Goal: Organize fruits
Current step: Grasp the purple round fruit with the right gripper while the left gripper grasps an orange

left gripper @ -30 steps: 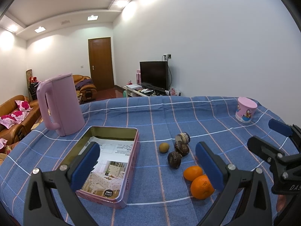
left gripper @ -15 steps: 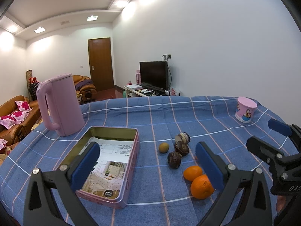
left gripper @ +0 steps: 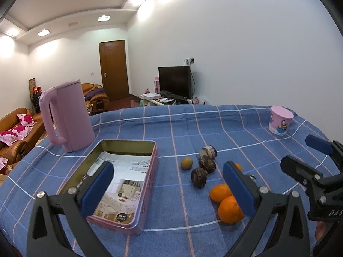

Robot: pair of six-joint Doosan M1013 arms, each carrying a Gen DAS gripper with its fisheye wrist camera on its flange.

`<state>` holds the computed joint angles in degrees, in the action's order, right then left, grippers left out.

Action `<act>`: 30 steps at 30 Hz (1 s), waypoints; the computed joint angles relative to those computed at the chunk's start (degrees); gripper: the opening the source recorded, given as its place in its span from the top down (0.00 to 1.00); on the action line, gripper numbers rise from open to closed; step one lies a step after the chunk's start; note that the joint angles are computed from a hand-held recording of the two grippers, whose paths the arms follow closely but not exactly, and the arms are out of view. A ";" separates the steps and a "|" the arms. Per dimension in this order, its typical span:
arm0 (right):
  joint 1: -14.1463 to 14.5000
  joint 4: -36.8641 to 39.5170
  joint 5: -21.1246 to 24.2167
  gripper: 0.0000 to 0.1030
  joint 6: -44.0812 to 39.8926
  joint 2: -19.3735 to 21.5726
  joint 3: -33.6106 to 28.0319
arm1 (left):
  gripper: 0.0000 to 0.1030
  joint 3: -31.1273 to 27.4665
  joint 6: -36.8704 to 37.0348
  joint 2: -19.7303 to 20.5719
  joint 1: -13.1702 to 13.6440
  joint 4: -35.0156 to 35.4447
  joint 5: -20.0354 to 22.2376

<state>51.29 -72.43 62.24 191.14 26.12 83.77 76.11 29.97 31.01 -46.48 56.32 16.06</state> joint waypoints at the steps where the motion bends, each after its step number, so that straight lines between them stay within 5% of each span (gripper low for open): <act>1: -0.03 0.25 -0.03 0.01 -0.14 0.01 0.03 | 0.00 -0.01 0.70 0.05 0.01 -0.74 -0.05; 21: -0.55 8.28 -4.14 0.02 -3.60 0.04 2.11 | 0.00 0.19 24.58 0.90 0.29 -25.35 0.02; 25: -1.40 12.72 -5.84 0.23 -7.17 0.37 1.80 | 0.00 -0.09 29.65 1.01 0.22 -30.84 0.20; 30: -2.45 16.00 -11.22 0.32 -8.56 -0.03 2.86 | 0.00 -0.63 32.88 1.42 -0.32 -33.17 0.71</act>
<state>48.84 -56.43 51.02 182.58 26.09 86.63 75.48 62.85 32.42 -46.80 23.16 16.78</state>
